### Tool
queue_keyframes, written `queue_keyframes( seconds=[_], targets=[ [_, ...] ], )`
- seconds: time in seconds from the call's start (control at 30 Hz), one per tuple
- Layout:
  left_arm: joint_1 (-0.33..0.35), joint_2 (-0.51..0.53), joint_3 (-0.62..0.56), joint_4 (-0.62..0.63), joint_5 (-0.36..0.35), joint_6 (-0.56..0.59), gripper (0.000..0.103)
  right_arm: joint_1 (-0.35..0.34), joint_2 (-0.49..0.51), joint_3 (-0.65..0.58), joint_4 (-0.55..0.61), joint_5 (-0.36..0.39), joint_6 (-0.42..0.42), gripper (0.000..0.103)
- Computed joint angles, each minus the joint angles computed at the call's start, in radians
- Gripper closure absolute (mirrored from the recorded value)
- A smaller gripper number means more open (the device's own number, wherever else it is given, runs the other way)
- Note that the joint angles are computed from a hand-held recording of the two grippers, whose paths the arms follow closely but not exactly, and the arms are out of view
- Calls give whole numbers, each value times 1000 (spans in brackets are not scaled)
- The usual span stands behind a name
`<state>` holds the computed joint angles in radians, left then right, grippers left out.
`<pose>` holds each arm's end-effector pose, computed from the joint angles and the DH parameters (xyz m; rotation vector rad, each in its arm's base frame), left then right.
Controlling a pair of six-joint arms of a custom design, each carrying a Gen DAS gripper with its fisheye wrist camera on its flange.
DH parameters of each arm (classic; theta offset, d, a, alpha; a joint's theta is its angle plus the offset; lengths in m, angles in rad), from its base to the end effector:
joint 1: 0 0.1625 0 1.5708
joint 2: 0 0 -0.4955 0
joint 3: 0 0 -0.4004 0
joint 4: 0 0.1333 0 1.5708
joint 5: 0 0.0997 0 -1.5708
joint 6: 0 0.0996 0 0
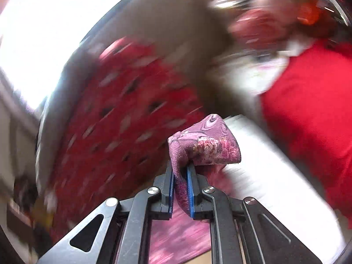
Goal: Fold small clothes
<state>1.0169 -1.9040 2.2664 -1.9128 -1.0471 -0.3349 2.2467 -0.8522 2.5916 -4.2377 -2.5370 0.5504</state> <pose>-0.0075 -0.3602 0.4005 0.2964 2.6296 -0.2805 0.2679 -0.2519 0.1866 -0.4630 -2.3590 1.6530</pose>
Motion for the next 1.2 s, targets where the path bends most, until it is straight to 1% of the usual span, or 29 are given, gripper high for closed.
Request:
queue_keyframes(
  seconds=[0.03,0.13,0.27,0.43,0.47,0.5,0.53,0.57,0.6,0.63,0.7,0.73,0.77,0.8,0.83,0.87,0.9,0.97,1.03,1.07,1.1,1.13,1.17,1.2],
  targets=[
    [13,0,-7,0,-17,4,58,23,9,-39,71,17,5,93],
    [58,-3,-32,2,-73,20,58,56,67,-147,214,83,2,93],
    [82,-20,-49,22,-105,44,58,81,165,-286,374,179,30,93],
    [116,-38,-72,46,-147,87,58,109,291,-453,558,272,54,92],
    [122,-40,-74,46,-152,94,58,111,314,-487,599,300,57,89],
    [130,-43,-79,46,-160,100,58,115,333,-511,634,310,62,86],
    [138,-45,-85,46,-168,106,58,120,356,-545,693,319,75,84],
    [146,-48,-88,46,-176,114,58,123,376,-571,751,336,90,78],
    [151,-51,-92,44,-185,120,58,124,390,-585,789,355,101,70],
    [153,-52,-95,41,-192,124,58,126,404,-593,823,382,118,66],
    [151,-49,-97,34,-208,130,58,126,416,-585,854,470,142,63],
    [148,-45,-97,30,-221,131,58,134,416,-574,857,497,142,64],
    [141,-35,-96,23,-237,132,56,147,410,-562,866,503,137,64],
    [137,-31,-93,19,-245,133,49,163,400,-545,870,488,135,64],
    [129,-23,-87,6,-249,129,39,175,390,-526,865,461,143,64],
    [121,-9,-80,-10,-252,122,35,187,376,-502,856,434,160,63],
    [113,11,-73,-24,-246,112,33,195,357,-475,847,413,177,62],
    [116,68,-69,-45,-239,73,33,203,325,-418,807,365,223,61],
    [115,85,-57,-83,-217,18,33,201,286,-345,751,317,276,61],
    [104,86,-48,-126,-198,-2,39,201,263,-306,729,286,308,61],
    [93,89,-47,-153,-184,-9,75,198,241,-278,717,262,330,60],
    [92,100,-61,-151,-189,-6,97,196,217,-247,705,229,361,60],
    [93,107,-79,-144,-195,-10,99,193,195,-215,686,195,392,59],
    [81,96,-82,-159,-169,-21,99,190,183,-194,664,171,411,57]
  ],
)
